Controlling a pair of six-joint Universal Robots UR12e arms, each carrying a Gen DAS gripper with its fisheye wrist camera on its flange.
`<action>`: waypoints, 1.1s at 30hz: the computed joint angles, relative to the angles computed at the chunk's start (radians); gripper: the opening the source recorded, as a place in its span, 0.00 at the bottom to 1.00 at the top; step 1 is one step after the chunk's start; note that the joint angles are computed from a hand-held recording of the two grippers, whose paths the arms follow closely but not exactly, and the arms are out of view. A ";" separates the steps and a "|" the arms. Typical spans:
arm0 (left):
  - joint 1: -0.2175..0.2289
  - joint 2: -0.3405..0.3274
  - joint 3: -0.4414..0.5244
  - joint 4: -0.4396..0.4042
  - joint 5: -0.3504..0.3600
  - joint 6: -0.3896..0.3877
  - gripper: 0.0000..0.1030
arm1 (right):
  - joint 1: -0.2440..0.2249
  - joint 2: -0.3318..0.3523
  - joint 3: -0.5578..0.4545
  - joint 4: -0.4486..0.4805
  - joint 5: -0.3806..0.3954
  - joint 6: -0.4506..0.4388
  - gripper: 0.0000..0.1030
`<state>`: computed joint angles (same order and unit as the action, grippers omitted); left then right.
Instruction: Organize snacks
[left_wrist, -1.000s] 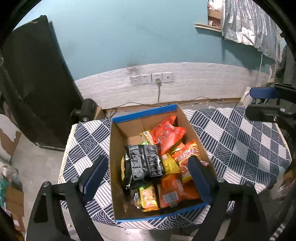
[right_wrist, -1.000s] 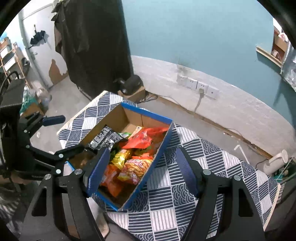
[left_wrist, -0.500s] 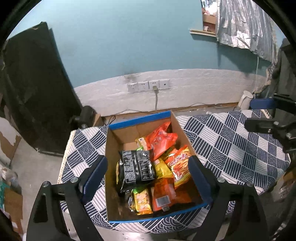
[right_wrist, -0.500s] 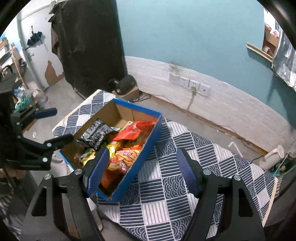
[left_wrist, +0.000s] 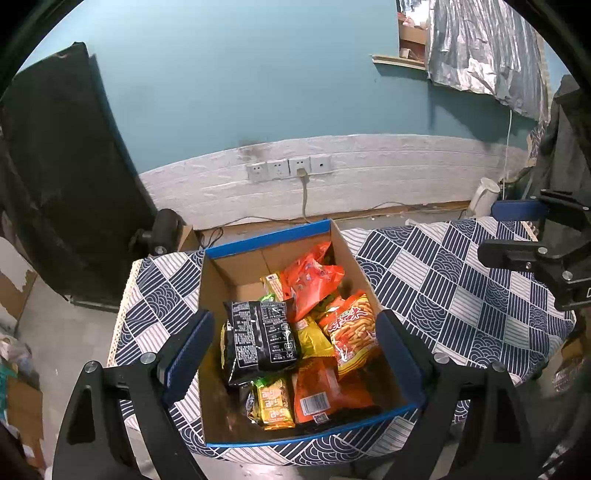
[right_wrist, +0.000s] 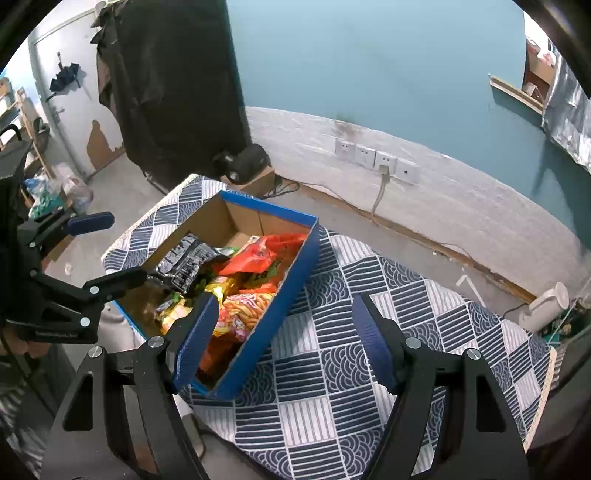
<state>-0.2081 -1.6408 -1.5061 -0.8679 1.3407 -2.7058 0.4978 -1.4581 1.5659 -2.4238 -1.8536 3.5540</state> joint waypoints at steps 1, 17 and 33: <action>0.000 0.000 0.001 -0.004 -0.001 -0.001 0.87 | 0.001 0.000 -0.001 0.002 -0.001 -0.001 0.72; 0.002 0.000 0.001 -0.006 0.002 0.000 0.87 | 0.003 0.003 -0.008 0.009 -0.004 -0.003 0.72; 0.003 -0.001 0.003 -0.010 0.008 0.004 0.87 | 0.004 0.005 -0.011 0.014 -0.001 -0.006 0.72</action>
<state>-0.2055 -1.6417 -1.5030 -0.8775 1.3485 -2.7018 0.5015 -1.4532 1.5546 -2.4094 -1.8546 3.5482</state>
